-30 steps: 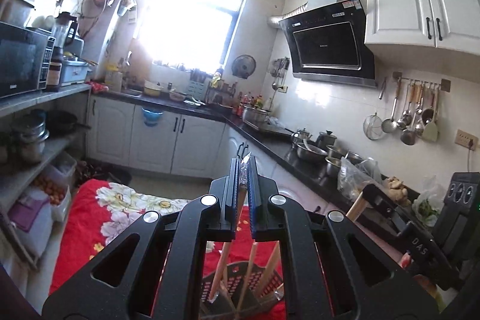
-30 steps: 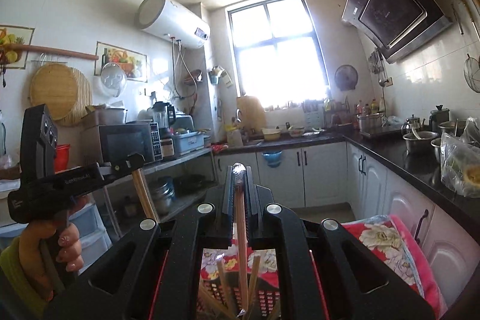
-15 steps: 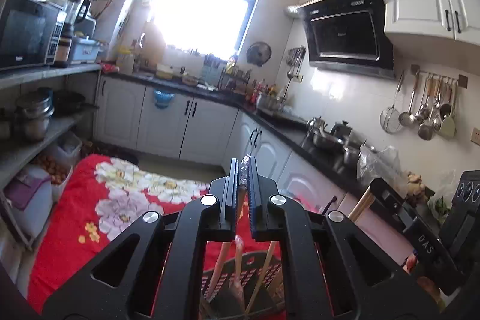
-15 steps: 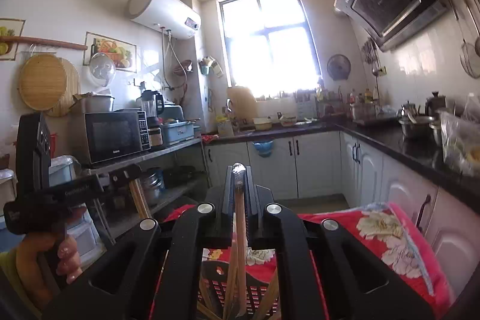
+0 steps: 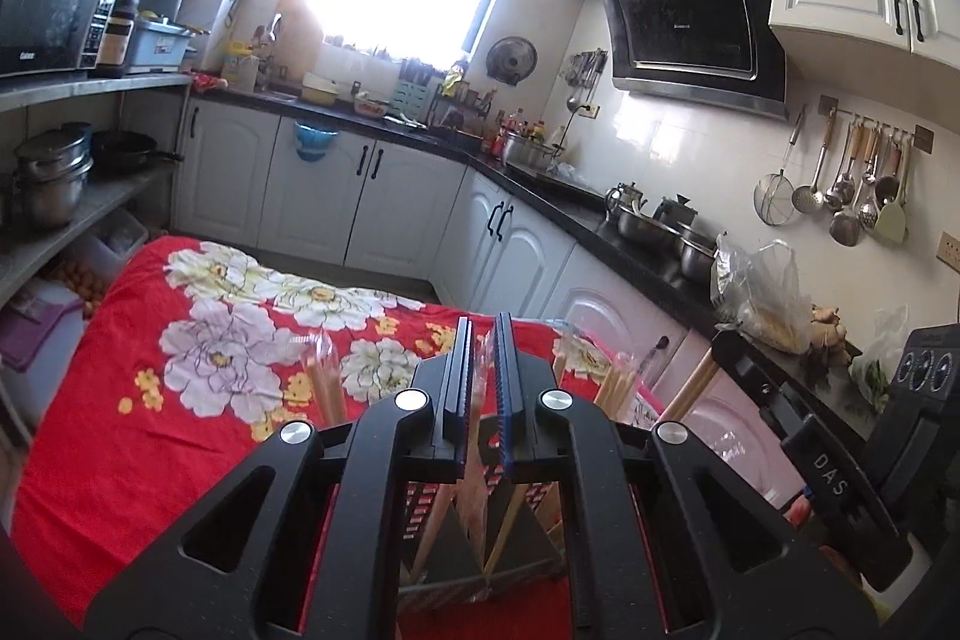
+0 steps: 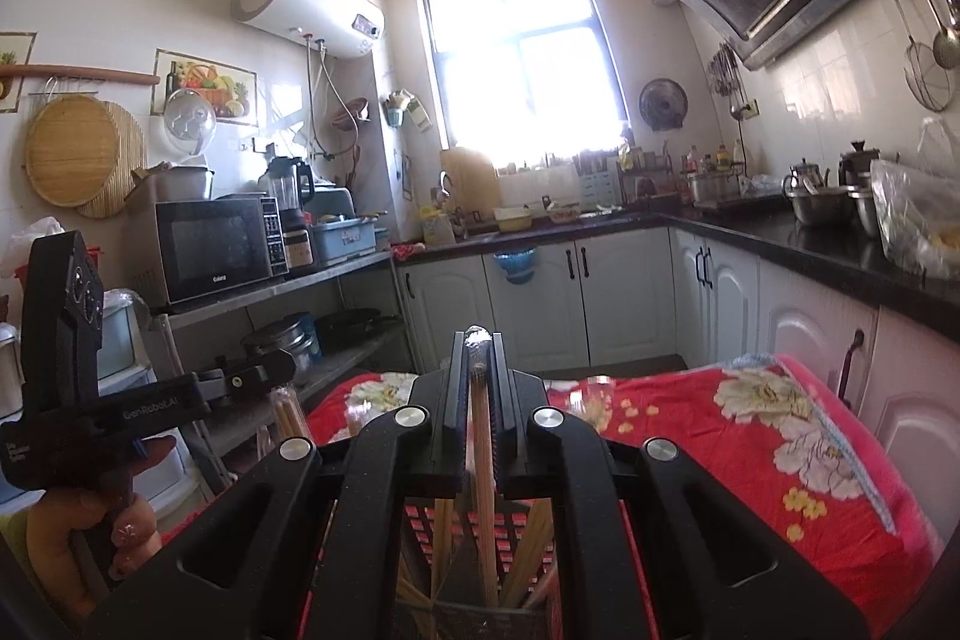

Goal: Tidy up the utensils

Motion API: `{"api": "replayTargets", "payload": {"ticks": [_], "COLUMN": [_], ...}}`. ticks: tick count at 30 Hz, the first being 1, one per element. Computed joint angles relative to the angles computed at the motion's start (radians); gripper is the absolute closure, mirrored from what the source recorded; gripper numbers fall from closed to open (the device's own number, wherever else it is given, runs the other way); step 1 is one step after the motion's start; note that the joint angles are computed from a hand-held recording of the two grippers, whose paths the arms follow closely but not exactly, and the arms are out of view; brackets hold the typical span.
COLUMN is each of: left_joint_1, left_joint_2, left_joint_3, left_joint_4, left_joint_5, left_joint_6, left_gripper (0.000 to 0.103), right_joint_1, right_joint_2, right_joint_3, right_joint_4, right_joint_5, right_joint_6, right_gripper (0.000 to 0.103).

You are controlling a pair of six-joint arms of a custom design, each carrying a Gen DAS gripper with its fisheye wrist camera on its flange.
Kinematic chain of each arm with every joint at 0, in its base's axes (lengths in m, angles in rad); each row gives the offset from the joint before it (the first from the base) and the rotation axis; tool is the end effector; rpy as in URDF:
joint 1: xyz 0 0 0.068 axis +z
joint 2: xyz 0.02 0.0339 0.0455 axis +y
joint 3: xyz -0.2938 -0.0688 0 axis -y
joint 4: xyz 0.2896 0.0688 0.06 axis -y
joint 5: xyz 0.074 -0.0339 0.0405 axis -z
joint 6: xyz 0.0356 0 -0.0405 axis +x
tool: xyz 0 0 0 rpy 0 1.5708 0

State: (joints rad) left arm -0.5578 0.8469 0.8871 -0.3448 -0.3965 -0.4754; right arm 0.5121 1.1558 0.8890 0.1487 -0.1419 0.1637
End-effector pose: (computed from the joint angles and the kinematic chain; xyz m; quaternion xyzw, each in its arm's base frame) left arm 0.1891 -0.1018 0.3732 -0.0839 0.7945 -0.1484 0.5828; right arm 0.2636 0.1539 0.3510 -0.1756 0.7263 0.2696 0.6074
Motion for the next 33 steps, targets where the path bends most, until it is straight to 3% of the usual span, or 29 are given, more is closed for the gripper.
{"api": "replayTargets", "payload": {"ticks": [3, 5, 11, 21, 25, 27, 33], "left_joint_1": [-0.022, -0.039, -0.082, -0.163, -0.219, -0.26, -0.377], "left_joint_2": [-0.013, -0.021, -0.055, -0.139, -0.165, -0.174, -0.199], "left_joint_3": [-0.011, -0.014, -0.029, -0.063, -0.071, -0.07, -0.077], "left_joint_4": [-0.009, -0.022, -0.075, -0.163, -0.204, -0.236, -0.324], "left_joint_5": [-0.019, -0.038, -0.082, -0.137, -0.185, -0.225, -0.321], "left_joint_6": [-0.003, -0.003, -0.027, -0.104, -0.132, -0.155, -0.235], "left_gripper": [0.1, 0.097, 0.08, 0.044, 0.036, 0.022, 0.011], "right_joint_1": [0.007, 0.01, 0.009, 0.013, 0.021, 0.026, 0.059], "right_joint_2": [-0.01, -0.015, -0.055, -0.135, -0.161, -0.184, -0.252], "right_joint_3": [-0.02, -0.028, -0.069, -0.111, -0.117, -0.129, -0.163], "right_joint_4": [-0.01, -0.026, -0.054, -0.128, -0.166, -0.182, -0.236], "right_joint_5": [0.008, 0.009, 0.01, 0.014, 0.023, 0.028, 0.056], "right_joint_6": [-0.001, 0.001, 0.01, 0.003, -0.009, -0.01, -0.018], "right_gripper": [0.096, 0.09, 0.075, 0.057, 0.053, 0.05, 0.037]}}
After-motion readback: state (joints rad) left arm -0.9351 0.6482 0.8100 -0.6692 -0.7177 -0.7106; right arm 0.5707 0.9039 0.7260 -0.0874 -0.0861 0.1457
